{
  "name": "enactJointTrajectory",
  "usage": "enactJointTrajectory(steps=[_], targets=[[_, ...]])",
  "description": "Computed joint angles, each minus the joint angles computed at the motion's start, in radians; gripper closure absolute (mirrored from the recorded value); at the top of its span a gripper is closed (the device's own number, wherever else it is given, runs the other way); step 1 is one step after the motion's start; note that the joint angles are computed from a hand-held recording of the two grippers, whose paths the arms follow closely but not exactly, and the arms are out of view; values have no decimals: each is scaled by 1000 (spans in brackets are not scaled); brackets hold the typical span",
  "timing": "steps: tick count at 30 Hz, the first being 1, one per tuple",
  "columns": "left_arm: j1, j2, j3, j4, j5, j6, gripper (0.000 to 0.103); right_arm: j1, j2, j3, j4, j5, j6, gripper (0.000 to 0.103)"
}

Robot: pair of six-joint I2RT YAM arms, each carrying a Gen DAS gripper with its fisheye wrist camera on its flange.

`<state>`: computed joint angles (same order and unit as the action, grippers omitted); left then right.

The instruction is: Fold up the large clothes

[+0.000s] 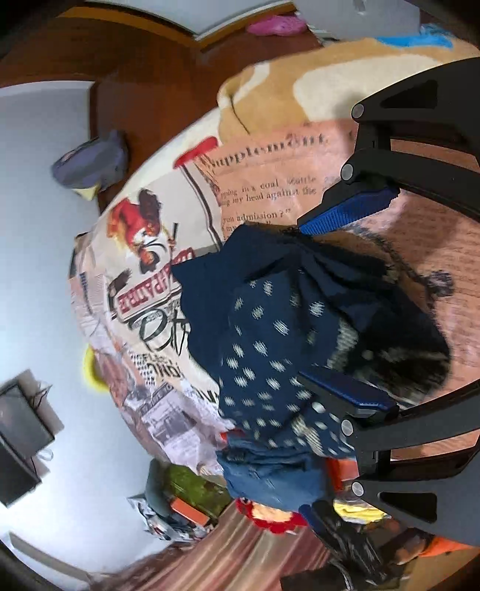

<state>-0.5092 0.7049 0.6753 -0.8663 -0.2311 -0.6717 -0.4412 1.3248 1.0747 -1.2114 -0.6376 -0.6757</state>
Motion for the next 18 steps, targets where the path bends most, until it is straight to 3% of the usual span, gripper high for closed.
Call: enactJointTrajectory(steps=[2,4,9,14,18], targets=[[67,51,-31,74,121,30,2,44,35,-22,53,7,46,36],[71,134,-67,144,190,26,2,86,80,-43,91,7,73,56],[9,206,-171,256,183,-18,0,89,112,-62,108,-45,70,91],[100,126,-242,279,282,-12,0,85,66,36,52,-106,39,94],[23,125,-239,266,207,-42,0,147,2,112,96,-112,73,95]])
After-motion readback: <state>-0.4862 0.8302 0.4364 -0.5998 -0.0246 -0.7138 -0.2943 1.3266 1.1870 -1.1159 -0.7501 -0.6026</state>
